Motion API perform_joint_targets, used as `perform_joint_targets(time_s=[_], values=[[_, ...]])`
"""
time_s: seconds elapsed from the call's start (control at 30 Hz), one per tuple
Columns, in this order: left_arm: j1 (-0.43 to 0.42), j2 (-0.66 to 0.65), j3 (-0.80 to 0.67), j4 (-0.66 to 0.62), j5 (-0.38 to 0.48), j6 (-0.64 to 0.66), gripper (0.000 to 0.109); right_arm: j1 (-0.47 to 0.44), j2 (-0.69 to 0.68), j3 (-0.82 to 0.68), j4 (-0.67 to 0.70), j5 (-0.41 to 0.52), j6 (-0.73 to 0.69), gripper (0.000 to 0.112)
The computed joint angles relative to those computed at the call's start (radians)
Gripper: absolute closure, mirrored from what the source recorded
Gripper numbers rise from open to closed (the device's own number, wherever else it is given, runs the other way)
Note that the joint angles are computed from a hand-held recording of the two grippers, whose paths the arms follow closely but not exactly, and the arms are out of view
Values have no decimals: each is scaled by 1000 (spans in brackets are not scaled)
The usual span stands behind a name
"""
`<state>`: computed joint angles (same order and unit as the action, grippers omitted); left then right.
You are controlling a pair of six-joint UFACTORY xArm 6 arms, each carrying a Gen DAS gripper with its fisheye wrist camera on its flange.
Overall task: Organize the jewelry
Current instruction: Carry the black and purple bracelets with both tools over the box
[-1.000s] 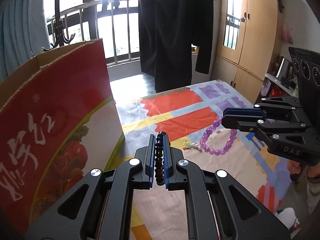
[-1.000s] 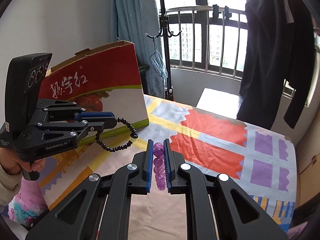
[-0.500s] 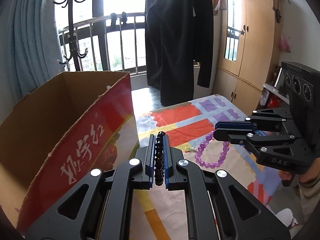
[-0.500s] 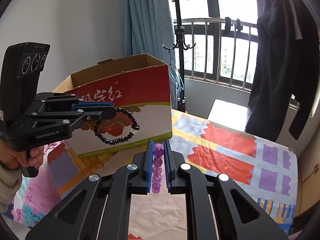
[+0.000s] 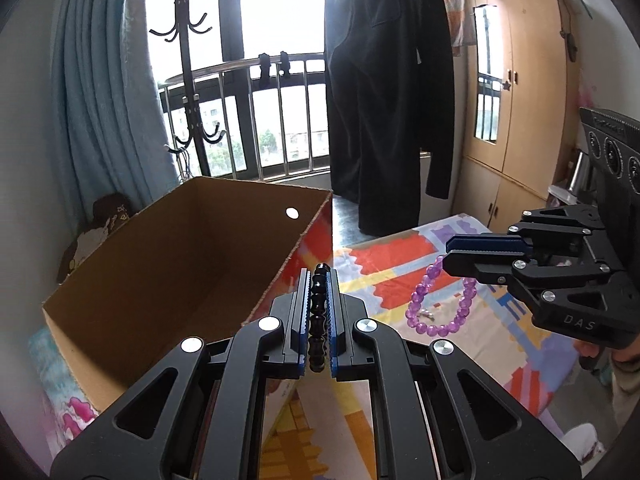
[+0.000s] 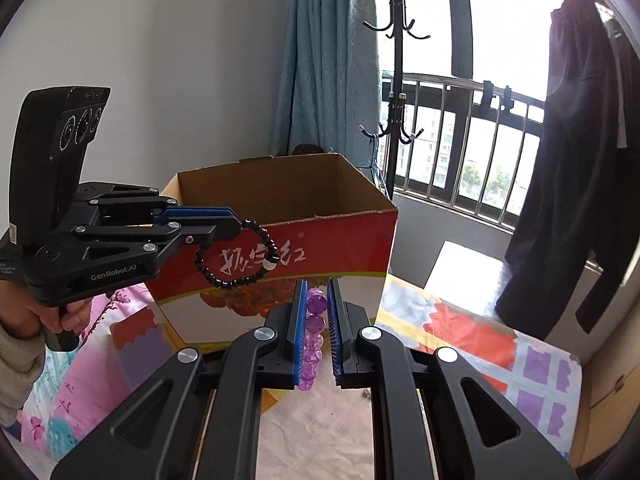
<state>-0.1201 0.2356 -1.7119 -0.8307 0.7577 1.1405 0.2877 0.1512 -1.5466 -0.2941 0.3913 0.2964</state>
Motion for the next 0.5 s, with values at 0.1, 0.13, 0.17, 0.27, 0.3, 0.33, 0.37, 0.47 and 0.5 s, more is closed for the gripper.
perform_joint_targets(time_s=[0.1,0.13,0.17,0.27,0.3,0.33,0.37,0.47,0.5], values=[[22,10,-33,-1,13,-9,102,8,45,-82,33,23,-40,102],[30,14,-45,-5,20,-9,102,10,62,-112,30,32,-41,102],[37,11,-49,-9,23,-7,102,13,80,-143,31,41,-47,102],[60,21,-78,-19,31,-9,102,22,142,-255,67,79,-85,102],[67,27,-91,-21,35,-12,102,27,166,-296,62,94,-90,102],[75,34,-105,-19,39,-15,102,31,179,-320,60,102,-97,102],[82,42,-120,-18,43,-19,102,35,203,-360,65,113,-109,102],[103,68,-157,-13,52,-30,102,47,280,-485,78,153,-136,102],[108,76,-168,-10,54,-35,102,50,302,-520,86,163,-146,102]])
